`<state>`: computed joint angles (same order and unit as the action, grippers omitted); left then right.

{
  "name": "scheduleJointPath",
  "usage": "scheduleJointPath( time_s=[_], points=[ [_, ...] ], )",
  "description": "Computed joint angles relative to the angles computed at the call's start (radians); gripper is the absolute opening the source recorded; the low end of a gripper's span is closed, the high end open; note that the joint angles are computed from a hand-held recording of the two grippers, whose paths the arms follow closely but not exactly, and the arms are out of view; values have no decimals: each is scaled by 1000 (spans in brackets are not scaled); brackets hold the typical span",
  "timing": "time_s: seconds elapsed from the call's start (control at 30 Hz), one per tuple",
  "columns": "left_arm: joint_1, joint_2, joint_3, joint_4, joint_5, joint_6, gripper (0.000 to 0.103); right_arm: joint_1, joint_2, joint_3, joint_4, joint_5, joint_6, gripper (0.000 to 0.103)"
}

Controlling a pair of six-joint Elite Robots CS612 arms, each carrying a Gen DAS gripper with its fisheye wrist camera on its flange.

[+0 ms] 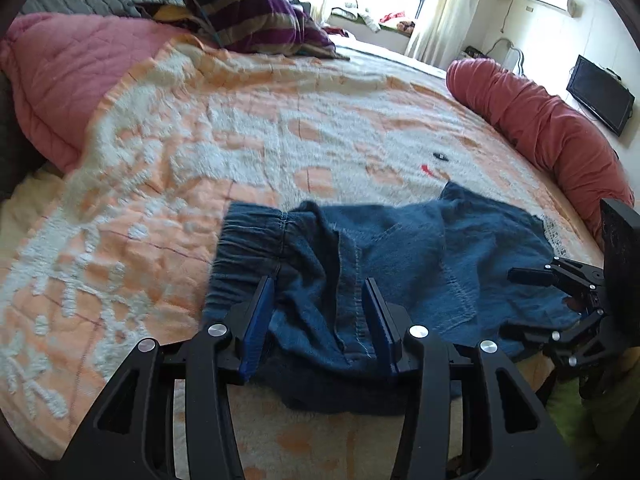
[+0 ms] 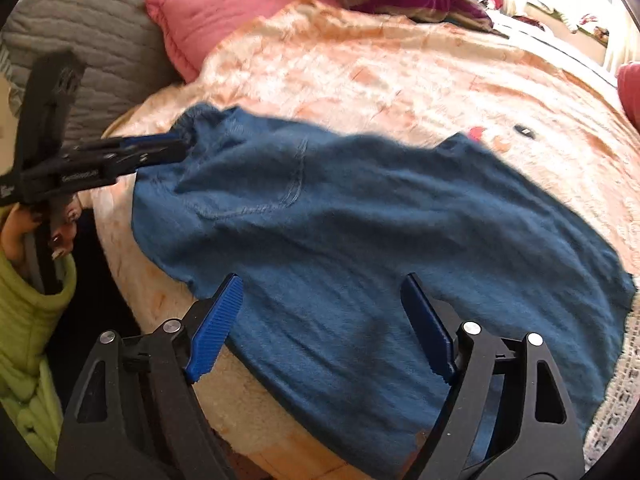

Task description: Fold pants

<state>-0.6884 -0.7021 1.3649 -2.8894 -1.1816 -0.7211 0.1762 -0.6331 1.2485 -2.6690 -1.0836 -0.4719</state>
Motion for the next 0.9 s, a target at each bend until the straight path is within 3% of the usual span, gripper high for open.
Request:
scheduleJointPath(
  time_s=[0.07,0.13,0.2,0.23,0.37,0.5,0.63,0.77,0.9],
  points=[
    [-13,-16,15,-24,50,14,60,-10,-4,12,-56,22,45,80],
    [-22,-26,18,-45,83,24,62,-18,-7,20,-106,27,83,82],
    [-25,-23,2,-52,93,39,76,-24,-8,28,-162,16,123,84],
    [-26,-15,-18,-47,93,54,78,-26,-8,31,-188,12,141,86],
    [-22,28,-90,20,51,73,79,-33,0,23,-198,7,197,90],
    [-15,67,-137,217,-28,43,79,-24,-1,26,-119,-47,144,90],
    [-28,65,-126,228,7,81,79,-20,10,2,22,-108,125,91],
    [-27,57,-113,207,7,73,79,-18,3,22,2,-120,103,91],
    [-39,25,-79,157,48,65,79,-41,-15,55,-77,-48,155,91]
  ],
)
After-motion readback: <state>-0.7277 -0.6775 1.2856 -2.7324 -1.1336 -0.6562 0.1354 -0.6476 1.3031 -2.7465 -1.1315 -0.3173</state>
